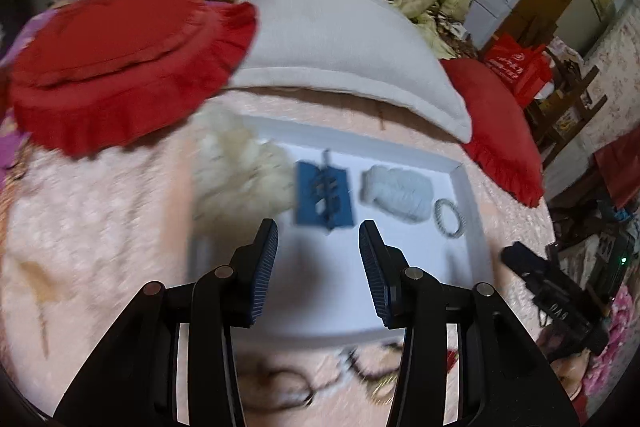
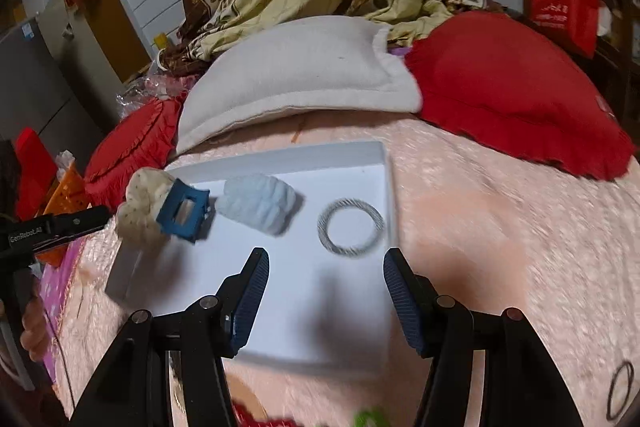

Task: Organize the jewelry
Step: 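Place the claw clip and the bangle into the white box, opening both tools, then grasp the cord pendant necklace with the left tool while the right tool grasps the brown bead bracelet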

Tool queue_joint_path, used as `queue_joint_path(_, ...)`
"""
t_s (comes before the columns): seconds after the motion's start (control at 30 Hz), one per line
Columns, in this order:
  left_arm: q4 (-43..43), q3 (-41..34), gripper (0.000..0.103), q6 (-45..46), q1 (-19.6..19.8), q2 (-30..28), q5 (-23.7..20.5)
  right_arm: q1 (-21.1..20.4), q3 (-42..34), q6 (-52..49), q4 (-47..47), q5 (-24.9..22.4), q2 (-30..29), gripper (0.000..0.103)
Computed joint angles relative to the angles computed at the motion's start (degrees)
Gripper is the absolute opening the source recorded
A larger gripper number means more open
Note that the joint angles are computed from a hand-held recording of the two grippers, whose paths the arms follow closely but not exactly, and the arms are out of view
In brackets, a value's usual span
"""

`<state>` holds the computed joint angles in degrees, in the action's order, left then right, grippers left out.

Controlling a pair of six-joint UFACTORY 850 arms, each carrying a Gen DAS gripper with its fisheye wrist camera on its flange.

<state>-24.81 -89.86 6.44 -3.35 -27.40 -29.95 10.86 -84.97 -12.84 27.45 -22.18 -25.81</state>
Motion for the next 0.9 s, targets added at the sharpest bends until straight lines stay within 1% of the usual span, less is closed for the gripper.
queue_joint_path(0.1,3.33,5.25,0.042,-3.82,1.09,3.74,1.58,-0.22,3.53,0.59,-0.45,0.44,2.31,0.057)
queue_joint_path(0.2,5.38,11.37,0.042,-6.74,2.77,7.58,2.93,-0.78,7.91,-1.51,2.91,0.37,5.07,0.057)
queue_joint_path(0.3,3.08,17.61,0.042,-4.24,3.91,11.47,4.76,-1.37,13.05,-8.27,10.69,1.04,8.43,0.057)
queue_joint_path(0.4,1.79,22.37,0.042,-1.93,3.78,13.97,5.86,-1.29,17.2,-14.26,16.62,1.2,11.12,0.057)
queue_joint_path(0.53,-0.28,25.23,0.041,1.95,2.51,13.67,6.03,0.25,19.74,-20.66,21.92,-0.35,12.37,0.057)
queue_joint_path(0.57,-0.55,25.57,0.041,2.09,2.16,13.37,6.27,0.8,19.77,-21.35,22.41,-0.36,12.24,0.053)
queue_joint_path(0.63,-3.27,25.76,0.041,4.47,1.85,12.71,6.58,2.2,19.2,-21.88,22.2,-0.63,11.56,0.051)
queue_joint_path(0.7,-3.08,25.52,0.041,4.43,1.42,12.02,6.97,3.32,18.97,-23.18,22.93,-0.7,11.0,0.051)
queue_joint_path(0.77,-3.22,24.78,0.041,4.65,1.39,10.91,6.37,4.4,18.04,-23.82,23.06,-0.56,9.96,0.051)
queue_joint_path(0.8,-4.69,25.04,0.041,5.94,1.44,10.96,7.28,4.84,17.59,-24.05,23.12,-0.42,9.46,0.051)
queue_joint_path(0.83,-4.37,24.8,0.04,5.76,1.47,10.73,7.46,5.33,16.92,-24.25,23.18,-0.3,8.74,0.051)
queue_joint_path(0.87,-3.84,24.67,0.038,5.7,1.34,10.57,7.77,5.82,16.14,-24.4,23.26,-0.13,7.88,0.051)
queue_joint_path(0.9,-1.22,24.45,0.013,3.89,0.96,10.39,7.98,6.14,15.5,-24.46,23.37,-0.01,7.17,0.05)
